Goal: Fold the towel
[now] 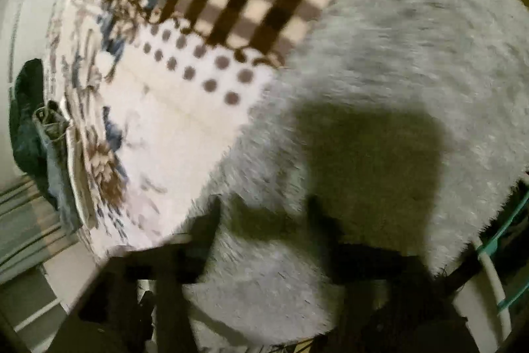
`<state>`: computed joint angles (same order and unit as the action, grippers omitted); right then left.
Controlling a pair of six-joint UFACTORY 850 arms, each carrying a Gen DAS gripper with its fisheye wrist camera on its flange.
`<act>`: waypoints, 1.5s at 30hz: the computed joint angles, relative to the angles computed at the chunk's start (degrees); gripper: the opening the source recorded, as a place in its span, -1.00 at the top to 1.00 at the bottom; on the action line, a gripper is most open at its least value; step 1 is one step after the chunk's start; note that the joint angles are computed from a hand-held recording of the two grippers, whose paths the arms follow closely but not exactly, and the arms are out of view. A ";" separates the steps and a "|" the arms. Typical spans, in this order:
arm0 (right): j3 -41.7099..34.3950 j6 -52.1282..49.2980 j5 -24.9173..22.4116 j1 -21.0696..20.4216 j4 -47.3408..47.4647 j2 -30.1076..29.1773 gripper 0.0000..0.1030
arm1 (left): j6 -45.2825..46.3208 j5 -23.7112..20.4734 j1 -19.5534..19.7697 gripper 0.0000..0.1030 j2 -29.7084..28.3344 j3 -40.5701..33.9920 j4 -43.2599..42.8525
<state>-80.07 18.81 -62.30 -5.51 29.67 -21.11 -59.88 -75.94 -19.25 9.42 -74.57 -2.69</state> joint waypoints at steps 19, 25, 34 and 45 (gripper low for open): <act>22.45 -16.69 13.31 -26.93 10.47 13.08 -0.32 | 7.47 3.75 -12.87 -0.30 -16.22 -6.53 -5.17; 26.28 -30.41 20.17 -27.62 26.67 15.89 -0.06 | 7.29 3.35 -14.00 -0.45 -18.00 -8.37 -4.74; 30.46 -35.33 17.74 -31.01 27.98 14.07 -0.74 | 9.49 3.38 -14.58 -1.00 -22.61 -11.41 -7.65; 32.98 -52.98 20.94 -29.15 48.23 15.69 0.24 | 8.15 2.11 -14.90 -1.00 -22.59 -11.66 -7.34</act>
